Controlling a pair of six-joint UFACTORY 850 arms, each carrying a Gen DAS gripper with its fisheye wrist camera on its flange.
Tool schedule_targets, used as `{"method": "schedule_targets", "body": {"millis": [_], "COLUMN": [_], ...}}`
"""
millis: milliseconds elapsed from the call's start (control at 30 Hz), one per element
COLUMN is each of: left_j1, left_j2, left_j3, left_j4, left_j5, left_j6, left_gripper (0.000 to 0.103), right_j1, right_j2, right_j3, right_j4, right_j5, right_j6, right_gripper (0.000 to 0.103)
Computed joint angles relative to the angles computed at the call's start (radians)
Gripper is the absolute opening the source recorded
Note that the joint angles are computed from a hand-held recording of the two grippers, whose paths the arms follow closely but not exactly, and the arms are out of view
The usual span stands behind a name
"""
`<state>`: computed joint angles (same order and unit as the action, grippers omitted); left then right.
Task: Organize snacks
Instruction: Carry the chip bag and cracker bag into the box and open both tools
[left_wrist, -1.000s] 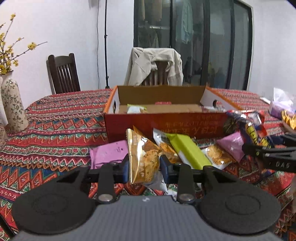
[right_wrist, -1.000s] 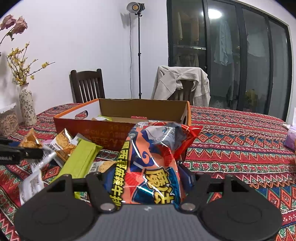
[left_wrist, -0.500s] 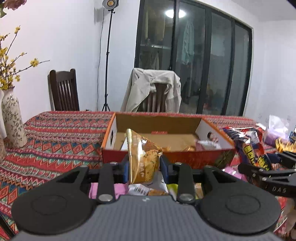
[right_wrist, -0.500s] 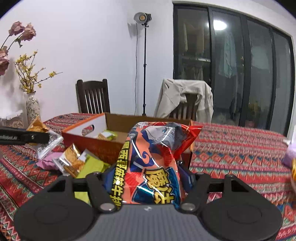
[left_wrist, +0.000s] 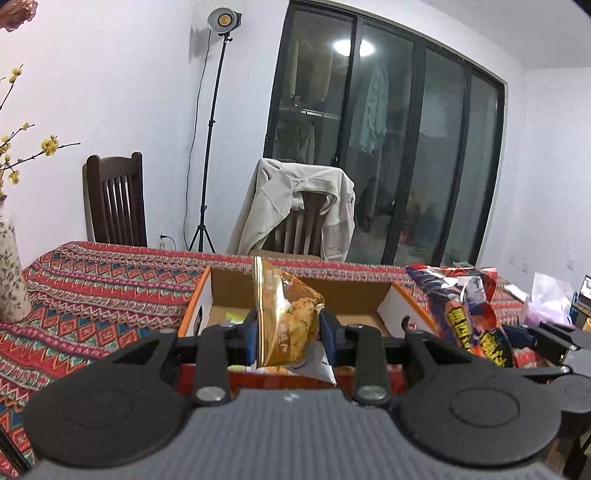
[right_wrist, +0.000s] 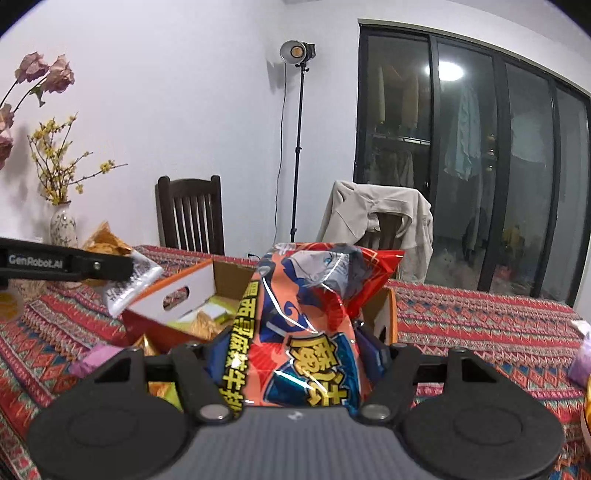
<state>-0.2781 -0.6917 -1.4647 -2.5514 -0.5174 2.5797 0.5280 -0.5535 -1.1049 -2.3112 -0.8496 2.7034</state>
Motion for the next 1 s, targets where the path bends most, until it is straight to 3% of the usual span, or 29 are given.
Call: {"method": "schedule_targets", "body": {"millis": [333, 800, 1000], "left_j1": [-0.02, -0.032, -0.018], "left_j2": [-0.089, -0.305, -0.412], "left_j3": [-0.183, -0.509, -0.65], "left_j4": [-0.033, -0.008, 0.28], "left_j5": [0.079, 0.212, 0.274], "left_j6": [-0.035, -0.139, -0.439], "left_gripper": [0.034, 0.034, 0.034], "right_j1": [-0.05, -0.105, -0.119], "right_j2": [-0.072, -0.213, -0.256], "right_j3": [-0.157, -0.365, -0.392], "right_j4": [0.012, 0.036, 0.027], "right_j5": [0.075, 0.138, 0.134], "right_j6": [-0.065, -0.101, -0.096], "right_gripper": [0.067, 0.067, 0.067]}}
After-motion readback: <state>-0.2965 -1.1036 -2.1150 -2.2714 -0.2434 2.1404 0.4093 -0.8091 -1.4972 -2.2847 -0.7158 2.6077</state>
